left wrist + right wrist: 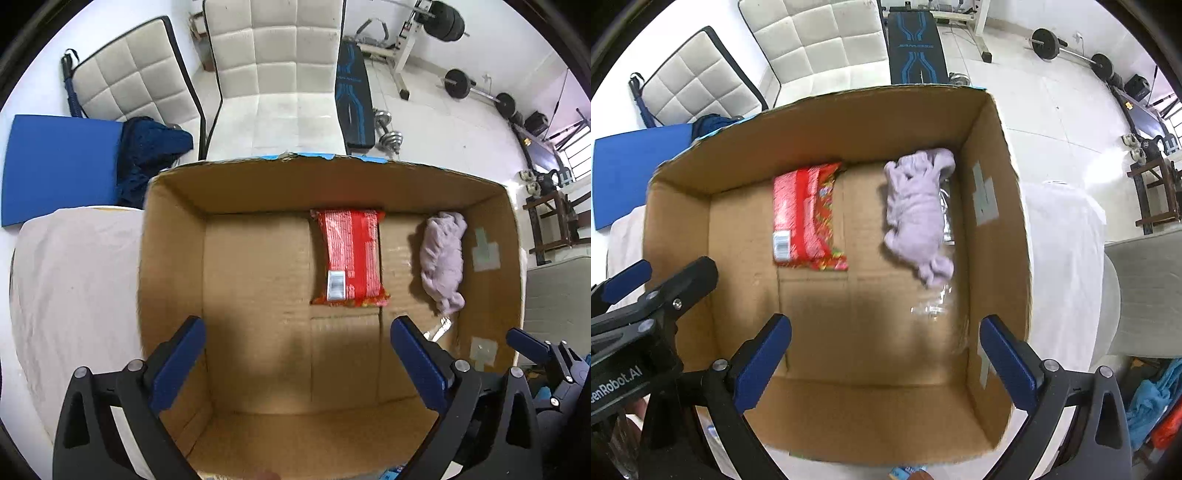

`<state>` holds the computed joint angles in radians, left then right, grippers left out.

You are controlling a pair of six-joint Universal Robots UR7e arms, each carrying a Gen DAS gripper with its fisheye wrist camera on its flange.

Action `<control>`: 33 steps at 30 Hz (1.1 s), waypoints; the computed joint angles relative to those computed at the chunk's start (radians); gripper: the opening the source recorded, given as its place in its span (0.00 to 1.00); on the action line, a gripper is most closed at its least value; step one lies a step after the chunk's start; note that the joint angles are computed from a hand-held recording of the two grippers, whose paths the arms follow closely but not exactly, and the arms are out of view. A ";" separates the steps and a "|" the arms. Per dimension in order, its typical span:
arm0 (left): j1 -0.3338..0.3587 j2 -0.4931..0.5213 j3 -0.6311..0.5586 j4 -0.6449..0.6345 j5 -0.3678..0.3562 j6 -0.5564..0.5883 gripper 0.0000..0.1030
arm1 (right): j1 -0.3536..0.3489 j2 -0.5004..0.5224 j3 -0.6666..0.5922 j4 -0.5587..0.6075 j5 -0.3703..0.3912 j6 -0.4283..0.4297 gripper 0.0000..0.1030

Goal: Organize soft objects
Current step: 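Open both tools to drop the red bag and plush into the box, then grasp the panda snack bag with left tool while right tool grasps the green Deeyeo bag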

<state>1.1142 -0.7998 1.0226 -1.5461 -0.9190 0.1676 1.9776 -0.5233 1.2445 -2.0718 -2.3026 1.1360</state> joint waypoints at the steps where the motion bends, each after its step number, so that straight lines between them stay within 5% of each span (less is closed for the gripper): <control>1: -0.004 -0.019 0.021 -0.007 0.012 -0.001 0.99 | 0.011 0.000 0.003 -0.004 -0.016 0.003 1.00; 11: -0.037 -0.235 0.230 -0.166 -0.015 0.063 0.99 | 0.138 -0.011 0.031 0.084 -0.163 0.114 1.00; 19: -0.069 -0.367 0.323 -0.186 -0.051 0.066 0.99 | 0.228 -0.040 0.055 0.140 -0.190 0.207 1.00; 25: -0.074 -0.417 0.331 -0.169 -0.059 0.054 0.99 | 0.258 -0.064 0.106 0.090 -0.160 0.227 1.00; 33: 0.025 -0.399 0.291 -0.081 0.050 0.024 0.99 | 0.197 0.008 0.183 -0.131 0.027 0.102 1.00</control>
<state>1.1392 -1.1993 1.3134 -1.6270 -0.8686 0.1920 2.1745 -0.5150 1.4276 -2.2031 -2.2759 1.2380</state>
